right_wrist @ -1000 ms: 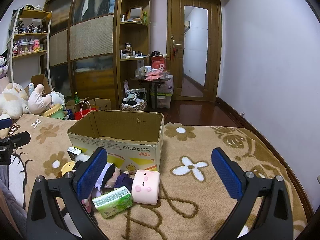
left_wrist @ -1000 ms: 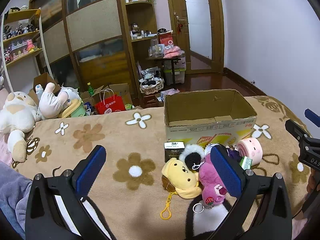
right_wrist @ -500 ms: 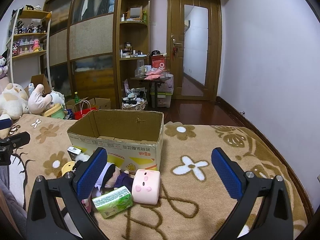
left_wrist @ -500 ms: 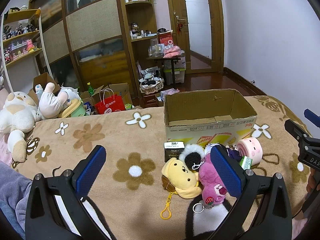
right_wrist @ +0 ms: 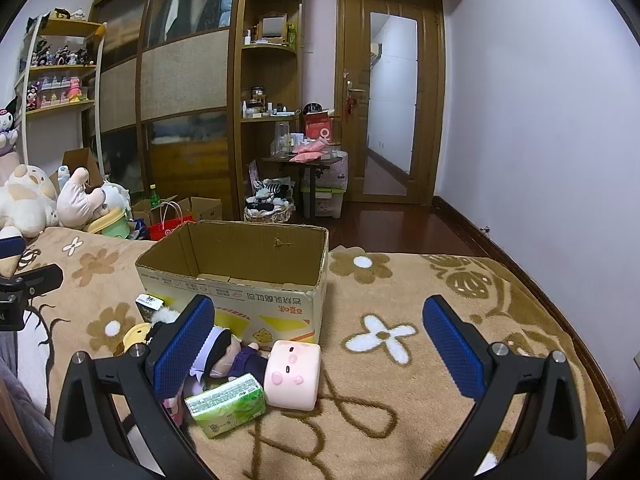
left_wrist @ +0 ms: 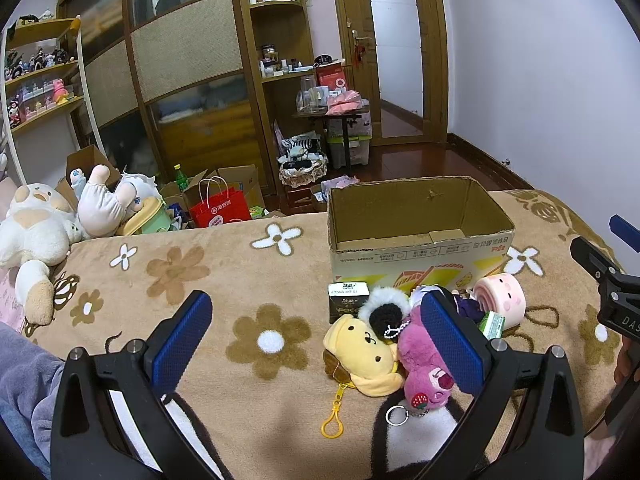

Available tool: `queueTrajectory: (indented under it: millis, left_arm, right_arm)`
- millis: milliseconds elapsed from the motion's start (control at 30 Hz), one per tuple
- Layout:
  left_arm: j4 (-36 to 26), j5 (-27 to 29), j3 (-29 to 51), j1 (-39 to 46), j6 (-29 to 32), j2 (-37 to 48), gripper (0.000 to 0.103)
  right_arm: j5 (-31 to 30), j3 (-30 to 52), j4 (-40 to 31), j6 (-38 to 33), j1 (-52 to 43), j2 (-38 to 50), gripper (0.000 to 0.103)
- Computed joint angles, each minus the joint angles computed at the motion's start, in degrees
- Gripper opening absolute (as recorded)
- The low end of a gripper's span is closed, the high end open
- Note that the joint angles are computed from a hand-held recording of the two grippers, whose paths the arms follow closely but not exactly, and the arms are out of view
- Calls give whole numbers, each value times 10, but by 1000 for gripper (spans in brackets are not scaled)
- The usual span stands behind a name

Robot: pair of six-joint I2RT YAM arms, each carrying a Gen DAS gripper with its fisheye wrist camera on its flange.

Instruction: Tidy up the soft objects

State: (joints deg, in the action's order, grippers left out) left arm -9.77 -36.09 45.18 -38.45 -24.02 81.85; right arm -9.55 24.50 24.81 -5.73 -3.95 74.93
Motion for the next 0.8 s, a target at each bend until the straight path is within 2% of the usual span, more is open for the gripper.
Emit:
queueTrajectory:
  millis: [800]
  left_arm:
    - [4, 1, -2, 1, 1, 2, 103]
  right_arm:
    - [9, 1, 0, 2, 7, 4, 103]
